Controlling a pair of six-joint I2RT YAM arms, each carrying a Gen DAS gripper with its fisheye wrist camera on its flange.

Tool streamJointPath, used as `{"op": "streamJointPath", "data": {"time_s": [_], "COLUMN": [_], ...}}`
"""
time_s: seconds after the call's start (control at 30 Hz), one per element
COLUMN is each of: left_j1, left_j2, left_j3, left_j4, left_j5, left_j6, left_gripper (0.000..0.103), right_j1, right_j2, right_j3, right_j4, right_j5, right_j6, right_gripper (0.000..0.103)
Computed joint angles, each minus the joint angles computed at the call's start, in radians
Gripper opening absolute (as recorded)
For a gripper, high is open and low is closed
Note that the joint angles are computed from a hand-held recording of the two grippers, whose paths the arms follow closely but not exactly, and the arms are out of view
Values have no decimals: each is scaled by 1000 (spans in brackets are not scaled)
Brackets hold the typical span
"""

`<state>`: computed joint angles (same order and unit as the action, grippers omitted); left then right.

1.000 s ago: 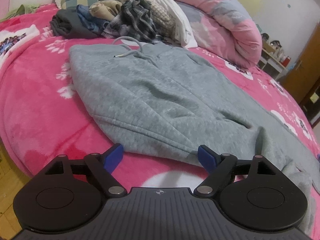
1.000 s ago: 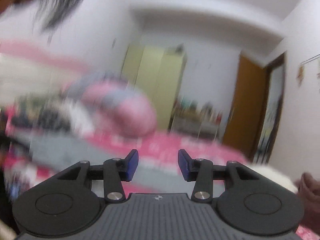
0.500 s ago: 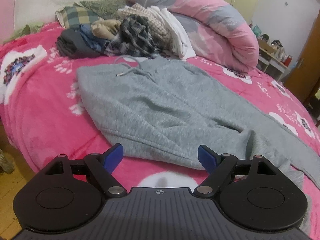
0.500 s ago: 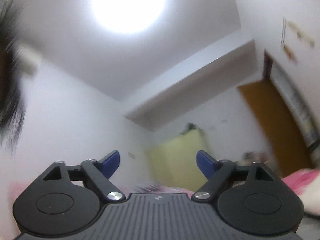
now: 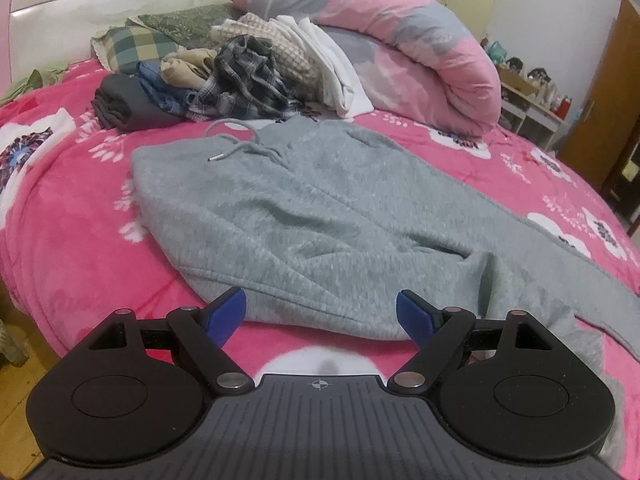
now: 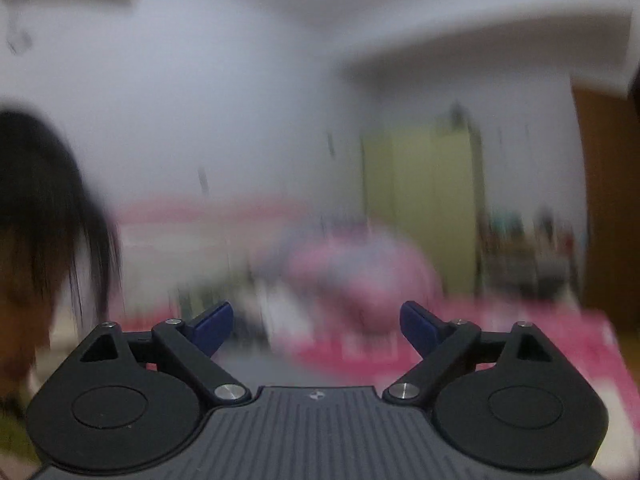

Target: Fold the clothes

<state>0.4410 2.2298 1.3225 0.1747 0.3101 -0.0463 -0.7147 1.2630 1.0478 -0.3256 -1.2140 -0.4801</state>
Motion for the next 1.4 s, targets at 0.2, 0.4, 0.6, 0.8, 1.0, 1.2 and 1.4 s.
{"op": "streamJointPath", "data": {"time_s": [0.2,0.4,0.6,0.8,1.0,1.2,1.4], "left_j1": [34,74,97,117,141,126,103], "left_j2": [-11,4,53,123,229,306,311], "left_j3": [-40,-23,-11,76,284,421,422], "left_j4": [7,-45,-25,-40,-174,-213,-157], "left_j5": [30,104,196,212,166,103,28], "left_j6": [20,76,62,3,-141,-206,-252], "left_gripper": [85,87,87,87,85,71,16], "right_j1": [499,935,1175,1179,1137,1104,1110], "right_j2": [47,556,762,856,714,712,723], "right_j3": [-475,-534,-375,-301,-384,-384,-392], "right_j4": [511,993,1052,1042,1062,1019,1069], "right_j5": [622,841,1165,1265,1303,1343,1390], "right_j6": [214,373,290,409,462,475,457], "right_gripper": [71,52,52,2,1,2,1]}}
